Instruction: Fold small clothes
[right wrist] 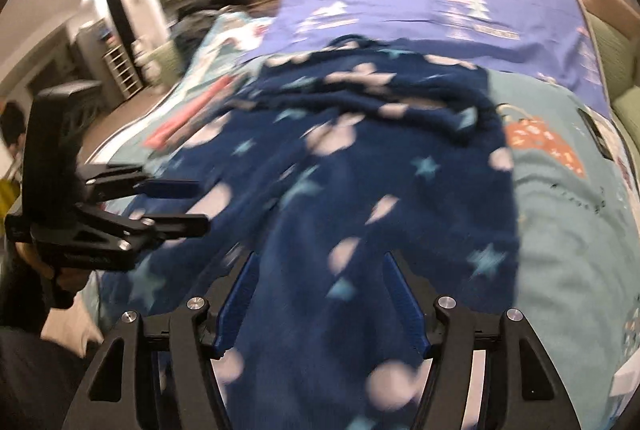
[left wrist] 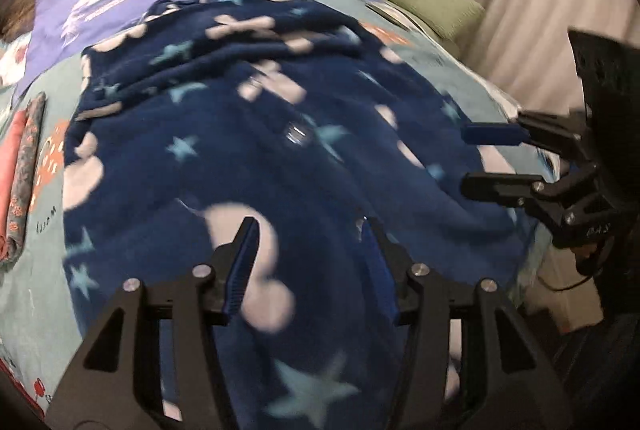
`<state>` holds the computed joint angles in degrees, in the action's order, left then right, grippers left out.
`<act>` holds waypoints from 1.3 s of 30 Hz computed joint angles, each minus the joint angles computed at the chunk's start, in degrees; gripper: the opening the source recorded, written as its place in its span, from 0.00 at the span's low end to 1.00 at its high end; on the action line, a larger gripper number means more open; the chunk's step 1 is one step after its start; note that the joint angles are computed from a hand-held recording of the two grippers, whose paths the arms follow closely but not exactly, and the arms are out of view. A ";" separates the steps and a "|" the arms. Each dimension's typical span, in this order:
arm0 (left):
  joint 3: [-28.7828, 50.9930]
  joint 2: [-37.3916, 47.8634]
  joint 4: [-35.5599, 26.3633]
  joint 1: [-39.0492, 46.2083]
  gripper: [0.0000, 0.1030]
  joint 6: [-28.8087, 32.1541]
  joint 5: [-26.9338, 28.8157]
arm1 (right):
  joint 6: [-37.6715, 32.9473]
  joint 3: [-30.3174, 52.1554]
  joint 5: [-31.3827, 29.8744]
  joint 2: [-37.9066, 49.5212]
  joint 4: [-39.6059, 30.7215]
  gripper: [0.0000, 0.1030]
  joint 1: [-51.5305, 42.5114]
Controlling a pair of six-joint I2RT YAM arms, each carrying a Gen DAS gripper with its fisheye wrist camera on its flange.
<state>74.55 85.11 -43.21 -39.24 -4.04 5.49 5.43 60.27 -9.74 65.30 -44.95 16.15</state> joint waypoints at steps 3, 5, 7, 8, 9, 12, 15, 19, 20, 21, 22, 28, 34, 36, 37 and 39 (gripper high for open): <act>-2.39 -2.46 0.03 -3.84 0.53 -2.43 -3.27 | 1.78 -4.37 0.46 -5.31 0.40 0.63 3.12; -4.36 -4.82 0.38 -5.53 0.54 -4.38 -3.31 | 4.84 -7.55 1.96 -9.42 0.88 0.63 6.04; -6.81 -7.50 1.14 -6.72 0.56 -5.47 -3.21 | 7.45 -9.87 3.91 -12.71 0.80 0.63 9.22; -8.41 -9.19 1.54 -7.50 0.57 -6.00 -3.35 | 8.82 -11.13 5.40 -14.63 0.55 0.63 11.47; -9.79 -10.57 1.89 -8.51 0.59 -6.66 -3.76 | 9.91 -11.99 7.02 -16.05 0.23 0.63 13.60; -13.70 -14.55 2.26 -11.89 0.59 -8.77 -4.42 | 13.28 -14.92 12.24 -19.81 -0.45 0.63 20.68; -15.87 -16.02 2.33 -15.09 0.60 -10.76 -5.64 | 15.92 -17.05 15.04 -21.27 -0.09 0.63 25.32; -18.78 -16.16 3.75 -18.95 0.60 -12.76 -10.08 | 17.63 -18.85 20.09 -21.52 1.26 0.63 31.71; -19.20 -15.76 3.94 -19.23 0.60 -12.93 -11.20 | 17.56 -19.15 21.53 -21.01 1.82 0.63 32.93; -19.45 -15.35 3.80 -19.14 0.54 -12.93 -11.68 | 17.91 -19.43 22.59 -21.04 1.78 0.63 33.98; -19.13 -14.33 3.01 -18.67 0.30 -13.04 -12.51 | 17.83 -19.64 23.57 -20.45 2.11 0.63 34.48; -18.19 -17.85 2.69 -10.81 0.22 -14.78 -3.75 | 16.86 -19.58 28.04 -17.84 3.72 0.63 37.22; -16.76 -20.31 1.40 -13.59 0.22 -12.13 -5.34 | 15.77 -20.21 19.80 -17.29 6.60 0.19 31.88; -16.43 -20.34 0.94 -13.42 0.22 -11.79 -5.48 | 16.18 -20.67 15.74 -18.96 6.85 0.17 27.57; -16.24 -20.26 0.90 -12.78 0.22 -11.68 -4.67 | 16.28 -20.78 13.51 -19.93 6.75 0.16 25.37; -15.64 -20.09 1.09 -11.79 0.22 -11.25 -3.47 | 16.42 -20.61 6.63 -22.43 6.47 0.16 20.16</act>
